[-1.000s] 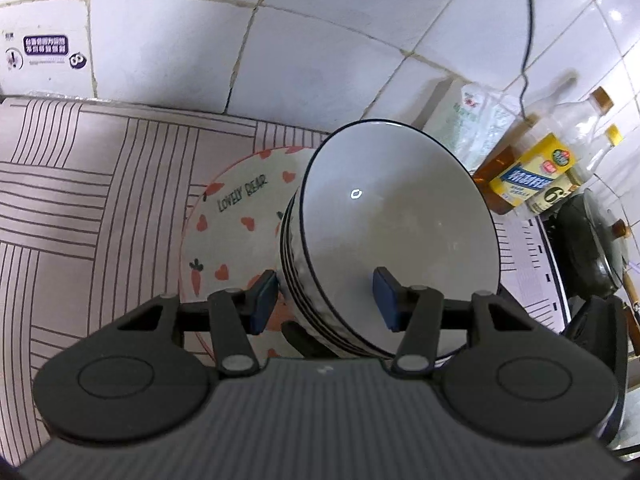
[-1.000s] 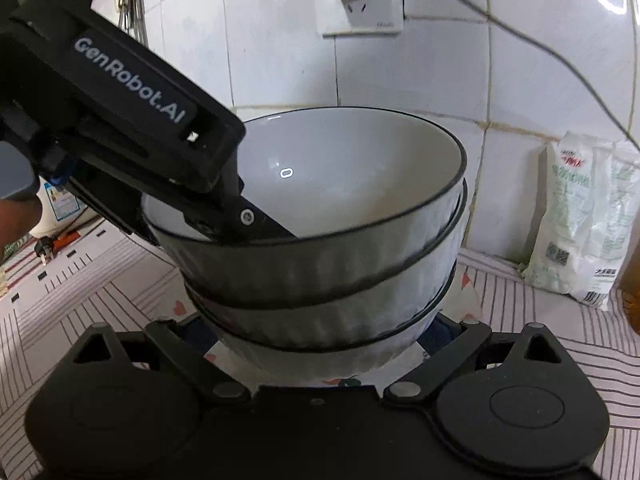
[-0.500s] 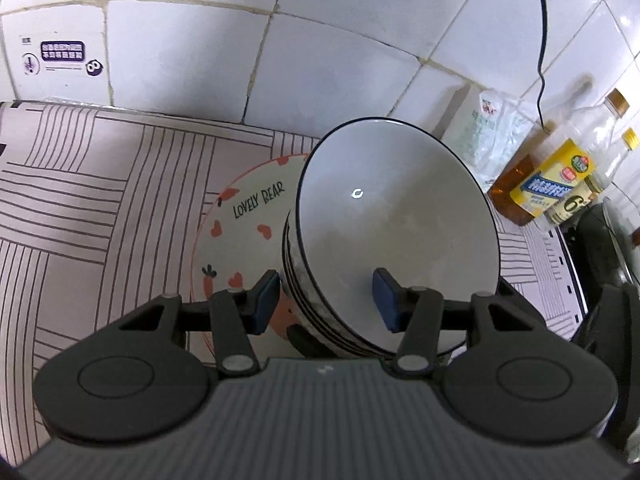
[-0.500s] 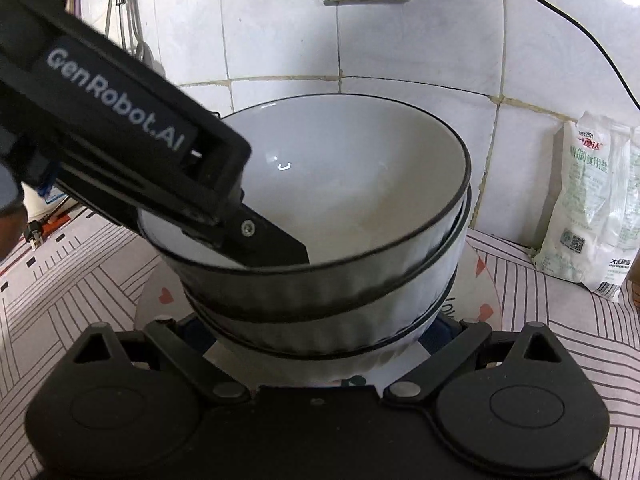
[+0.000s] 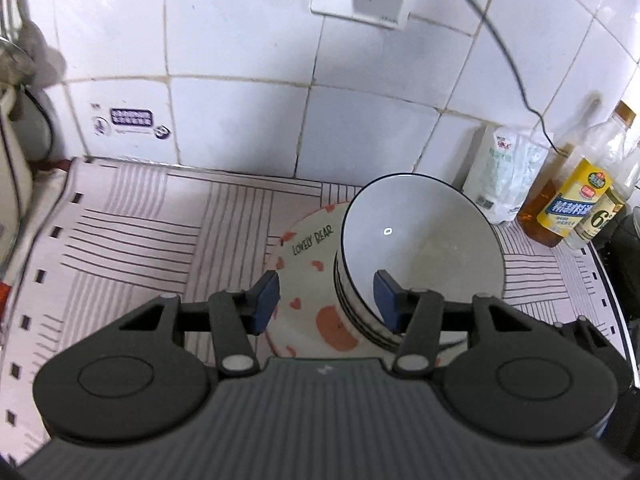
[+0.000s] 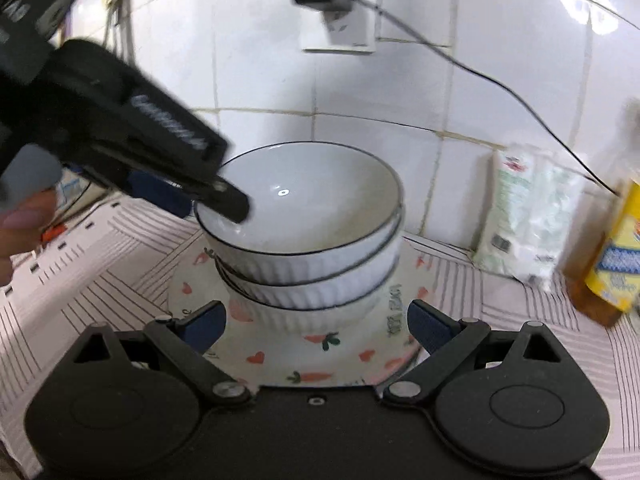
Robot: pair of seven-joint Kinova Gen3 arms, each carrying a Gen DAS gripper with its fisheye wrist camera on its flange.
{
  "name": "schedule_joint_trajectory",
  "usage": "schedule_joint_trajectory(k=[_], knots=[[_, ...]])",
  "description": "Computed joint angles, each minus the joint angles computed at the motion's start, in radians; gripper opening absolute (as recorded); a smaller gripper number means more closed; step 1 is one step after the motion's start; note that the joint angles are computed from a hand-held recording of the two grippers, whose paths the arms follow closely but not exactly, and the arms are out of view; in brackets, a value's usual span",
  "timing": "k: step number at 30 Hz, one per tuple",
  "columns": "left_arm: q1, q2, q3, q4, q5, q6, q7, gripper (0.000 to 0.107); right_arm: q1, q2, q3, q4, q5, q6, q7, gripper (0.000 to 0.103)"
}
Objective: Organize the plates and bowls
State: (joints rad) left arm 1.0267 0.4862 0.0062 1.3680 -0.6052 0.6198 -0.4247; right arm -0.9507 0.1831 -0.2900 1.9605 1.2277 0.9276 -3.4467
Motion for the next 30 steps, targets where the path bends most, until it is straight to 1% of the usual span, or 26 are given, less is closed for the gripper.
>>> schedule_joint_trajectory(k=[2, 3, 4, 5, 6, 8, 10, 11, 13, 18, 22, 25, 28, 30], knots=[[0.016, -0.019, 0.002, 0.003, -0.008, 0.028, 0.001, 0.053, -0.011, -0.007, -0.007, -0.009, -0.032, 0.035, 0.003, 0.099], [0.025, -0.029, 0.002, 0.008, -0.018, 0.039, 0.006, 0.057, -0.017, -0.013, -0.011, -0.013, -0.049, 0.051, 0.003, 0.099], [0.036, -0.042, 0.001, 0.02, -0.034, 0.041, 0.018, 0.063, -0.016, -0.012, -0.014, -0.029, -0.072, 0.057, 0.015, 0.099], [0.044, -0.054, 0.004, 0.034, -0.049, 0.04, 0.028, 0.065, -0.01, -0.019, -0.023, -0.033, -0.098, 0.055, 0.017, 0.099], [0.05, -0.063, 0.01, 0.042, -0.06, 0.046, 0.037, 0.067, -0.023, -0.021, -0.022, -0.033, -0.115, 0.057, 0.003, 0.099], [0.062, -0.08, 0.024, 0.052, -0.08, 0.074, 0.058, 0.071, -0.038, -0.025, -0.033, -0.052, -0.163, 0.082, 0.005, 0.099], [0.069, -0.099, 0.04, 0.068, -0.101, 0.089, 0.079, 0.08, -0.066, -0.02, -0.042, -0.069, -0.181, 0.13, -0.008, 0.099], [0.077, -0.111, 0.045, 0.081, -0.119, 0.094, 0.098, 0.082, -0.076, -0.023, -0.045, -0.075, -0.195, 0.15, -0.013, 0.099], [0.088, -0.133, 0.059, 0.104, -0.155, 0.108, 0.134, 0.09, -0.084, -0.029, -0.05, -0.1, -0.243, 0.183, 0.007, 0.099], [0.11, -0.182, 0.101, 0.154, -0.24, 0.174, 0.223, 0.101, -0.127, -0.016, -0.061, -0.178, -0.339, 0.336, 0.049, 0.099], [0.1, -0.205, 0.153, 0.164, -0.25, 0.252, 0.254, 0.103, -0.17, 0.008, -0.061, -0.254, -0.396, 0.485, 0.064, 0.099], [0.097, -0.213, 0.191, 0.151, -0.248, 0.325, 0.276, 0.103, -0.2, -0.007, -0.069, -0.279, -0.407, 0.552, 0.081, 0.099], [0.094, -0.212, 0.23, 0.109, -0.213, 0.417, 0.22, 0.103, -0.222, -0.025, -0.083, -0.313, -0.418, 0.609, 0.082, 0.099], [0.114, -0.207, 0.246, 0.077, -0.216, 0.484, 0.185, 0.103, -0.237, -0.029, -0.092, -0.353, -0.428, 0.667, 0.079, 0.099]])
